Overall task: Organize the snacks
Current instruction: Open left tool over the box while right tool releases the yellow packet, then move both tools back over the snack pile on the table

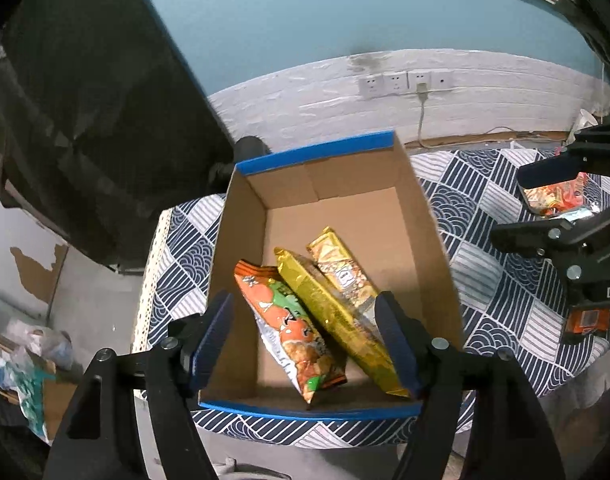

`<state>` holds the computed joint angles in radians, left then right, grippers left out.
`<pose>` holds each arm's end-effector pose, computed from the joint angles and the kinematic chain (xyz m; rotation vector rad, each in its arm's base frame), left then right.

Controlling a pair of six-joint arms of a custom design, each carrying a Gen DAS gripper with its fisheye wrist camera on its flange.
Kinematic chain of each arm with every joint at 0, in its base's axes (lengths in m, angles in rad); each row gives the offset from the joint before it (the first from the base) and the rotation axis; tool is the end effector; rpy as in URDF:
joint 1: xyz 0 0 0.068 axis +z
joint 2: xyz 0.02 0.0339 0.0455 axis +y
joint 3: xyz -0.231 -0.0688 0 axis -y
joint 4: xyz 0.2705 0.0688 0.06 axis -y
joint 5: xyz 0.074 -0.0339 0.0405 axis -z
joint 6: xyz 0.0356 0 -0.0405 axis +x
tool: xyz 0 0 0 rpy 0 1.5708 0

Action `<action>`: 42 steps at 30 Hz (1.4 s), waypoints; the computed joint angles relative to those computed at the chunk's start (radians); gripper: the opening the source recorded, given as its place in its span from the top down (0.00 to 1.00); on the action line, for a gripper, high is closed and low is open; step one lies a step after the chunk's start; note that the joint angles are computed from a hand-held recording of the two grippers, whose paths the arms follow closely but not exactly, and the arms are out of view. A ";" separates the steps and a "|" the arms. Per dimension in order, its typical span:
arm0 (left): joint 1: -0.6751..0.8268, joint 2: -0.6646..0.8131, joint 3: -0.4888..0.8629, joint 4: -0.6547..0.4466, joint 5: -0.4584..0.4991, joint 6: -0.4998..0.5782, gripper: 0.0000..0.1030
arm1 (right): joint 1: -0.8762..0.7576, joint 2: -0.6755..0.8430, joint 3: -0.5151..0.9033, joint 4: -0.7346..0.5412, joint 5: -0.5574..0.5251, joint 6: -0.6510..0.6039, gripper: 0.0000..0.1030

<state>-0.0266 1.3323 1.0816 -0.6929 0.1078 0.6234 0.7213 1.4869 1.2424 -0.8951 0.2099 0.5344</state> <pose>0.3063 -0.0120 0.2404 0.8429 2.3641 0.1099 0.2475 0.2078 0.2376 -0.1878 2.6636 0.1158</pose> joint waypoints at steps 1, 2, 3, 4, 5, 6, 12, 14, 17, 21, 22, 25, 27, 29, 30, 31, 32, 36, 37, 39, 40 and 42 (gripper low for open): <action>-0.007 -0.010 -0.005 -0.003 -0.001 -0.002 0.28 | 0.001 -0.022 -0.016 -0.009 0.005 0.006 0.38; -0.015 -0.020 -0.010 -0.007 -0.003 -0.004 0.28 | 0.005 -0.036 -0.026 -0.013 0.009 0.013 0.38; -0.023 -0.028 -0.013 -0.012 -0.005 -0.007 0.28 | 0.007 -0.061 -0.043 -0.019 0.014 0.020 0.38; -0.033 -0.037 -0.018 -0.017 -0.005 -0.009 0.28 | 0.008 -0.085 -0.059 -0.027 0.017 0.026 0.36; -0.046 -0.049 -0.024 -0.023 -0.008 -0.010 0.28 | 0.010 -0.105 -0.072 -0.034 0.021 0.031 0.33; -0.059 -0.061 -0.030 -0.028 -0.011 -0.011 0.28 | 0.014 -0.124 -0.084 -0.043 0.028 0.038 0.32; -0.127 -0.133 -0.068 -0.048 -0.028 -0.016 0.26 | 0.025 -0.245 -0.170 -0.090 0.044 0.077 0.31; -0.152 -0.147 -0.073 -0.055 -0.036 -0.024 0.25 | 0.027 -0.283 -0.193 -0.107 0.049 0.090 0.31; -0.192 -0.155 -0.073 -0.072 -0.043 -0.049 0.23 | 0.029 -0.350 -0.234 -0.136 0.064 0.112 0.27; -0.254 -0.154 -0.073 -0.105 -0.051 -0.085 0.22 | 0.027 -0.459 -0.299 -0.193 0.105 0.150 0.24; -0.271 -0.155 -0.075 -0.111 -0.054 -0.094 0.22 | 0.020 -0.479 -0.312 -0.200 0.107 0.148 0.24; -0.326 -0.147 -0.079 -0.129 -0.062 -0.126 0.22 | 0.003 -0.560 -0.366 -0.236 0.116 0.166 0.24; -0.362 -0.147 -0.086 -0.140 -0.067 -0.147 0.22 | -0.015 -0.616 -0.402 -0.256 0.106 0.166 0.24; -0.405 -0.146 -0.091 -0.149 -0.076 -0.170 0.22 | -0.028 -0.667 -0.433 -0.276 0.103 0.167 0.24; -0.424 -0.145 -0.092 -0.152 -0.081 -0.179 0.22 | -0.040 -0.702 -0.454 -0.291 0.101 0.166 0.24; -0.450 -0.143 -0.094 -0.158 -0.091 -0.193 0.22 | -0.048 -0.733 -0.471 -0.305 0.100 0.165 0.24; -0.465 -0.143 -0.096 -0.160 -0.093 -0.200 0.22 | -0.052 -0.755 -0.482 -0.316 0.099 0.166 0.24; -0.530 -0.126 -0.093 -0.170 -0.103 -0.240 0.22 | -0.099 -0.875 -0.541 -0.375 0.085 0.160 0.23; -0.548 -0.119 -0.092 -0.171 -0.110 -0.254 0.22 | -0.117 -0.912 -0.561 -0.393 0.079 0.158 0.23; -0.582 -0.103 -0.090 -0.173 -0.121 -0.274 0.22 | -0.150 -0.969 -0.592 -0.424 0.068 0.152 0.23; -0.601 -0.095 -0.090 -0.174 -0.126 -0.288 0.22 | -0.167 -0.992 -0.605 -0.438 0.063 0.149 0.23; -0.634 -0.077 -0.087 -0.177 -0.132 -0.313 0.22 | -0.205 -1.057 -0.643 -0.471 0.050 0.139 0.23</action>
<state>-0.6604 1.2556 0.9942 -0.8702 -0.0239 0.3101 0.5168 0.4302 0.5992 -1.3661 0.2596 0.6738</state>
